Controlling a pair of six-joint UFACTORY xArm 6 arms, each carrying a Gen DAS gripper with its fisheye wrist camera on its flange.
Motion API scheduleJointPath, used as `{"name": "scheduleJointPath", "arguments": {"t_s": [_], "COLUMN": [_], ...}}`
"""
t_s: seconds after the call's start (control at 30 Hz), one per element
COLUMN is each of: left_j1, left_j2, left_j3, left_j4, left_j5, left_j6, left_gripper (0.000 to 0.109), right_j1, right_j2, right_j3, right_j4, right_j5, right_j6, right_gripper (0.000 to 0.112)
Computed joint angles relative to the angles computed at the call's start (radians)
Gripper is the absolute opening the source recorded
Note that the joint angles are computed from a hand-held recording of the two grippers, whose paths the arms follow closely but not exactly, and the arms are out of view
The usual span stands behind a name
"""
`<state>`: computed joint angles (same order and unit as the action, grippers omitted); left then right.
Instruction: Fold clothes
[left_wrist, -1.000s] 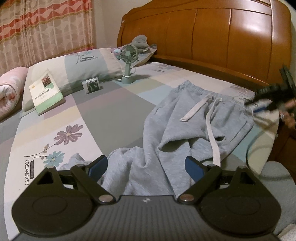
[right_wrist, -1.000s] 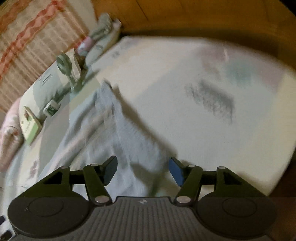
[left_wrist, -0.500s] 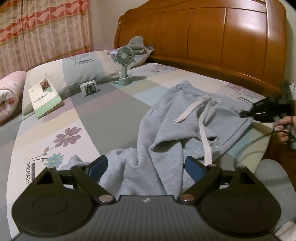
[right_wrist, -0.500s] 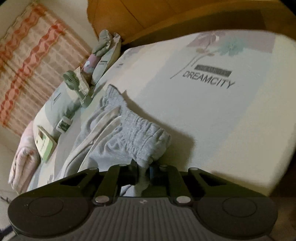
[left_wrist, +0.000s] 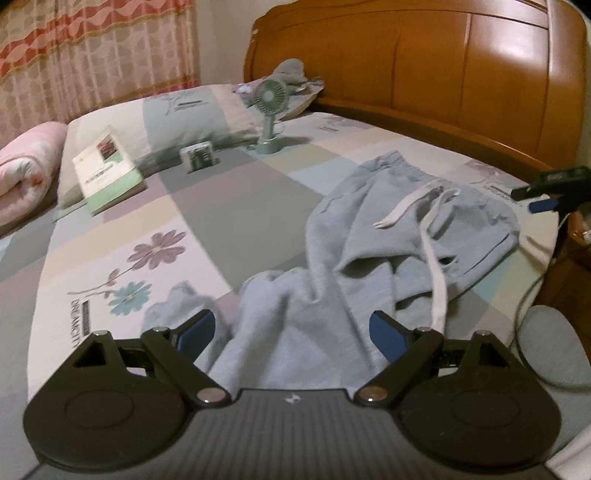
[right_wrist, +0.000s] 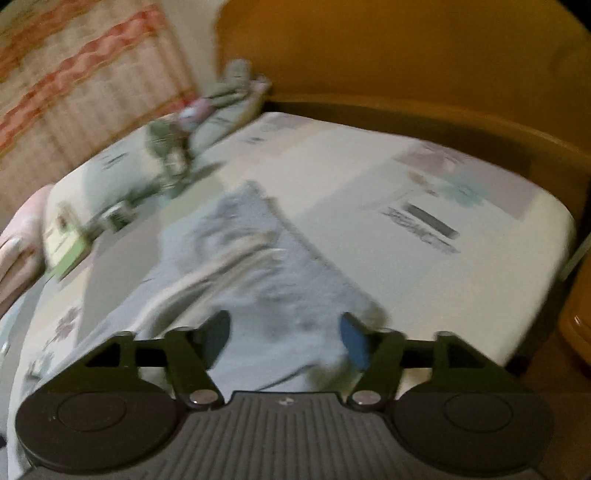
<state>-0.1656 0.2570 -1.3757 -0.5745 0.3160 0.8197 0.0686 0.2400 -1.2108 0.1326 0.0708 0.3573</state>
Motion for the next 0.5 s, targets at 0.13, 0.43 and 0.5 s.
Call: {"name": "scheduleJointPath", "arguments": {"t_s": [0.13, 0.43, 0.5], "left_j1": [0.03, 0.083, 0.094], "left_j2": [-0.021, -0.097, -0.101], "left_j3": [0.032, 0.17, 0.187], "left_j4": [0.026, 0.018, 0.001], "left_j5": [0.002, -0.04, -0.039], "left_j6": [-0.038, -0.018, 0.015], "left_gripper": [0.091, 0.094, 0.094], "right_j1": [0.088, 0.25, 0.278], "right_j2": [0.002, 0.055, 0.054], "right_j3": [-0.063, -0.176, -0.176], "right_j4": [0.187, 0.152, 0.168], "right_j5": [0.056, 0.139, 0.144], "right_j6": [-0.257, -0.316, -0.334], "right_gripper": [0.087, 0.098, 0.099]}}
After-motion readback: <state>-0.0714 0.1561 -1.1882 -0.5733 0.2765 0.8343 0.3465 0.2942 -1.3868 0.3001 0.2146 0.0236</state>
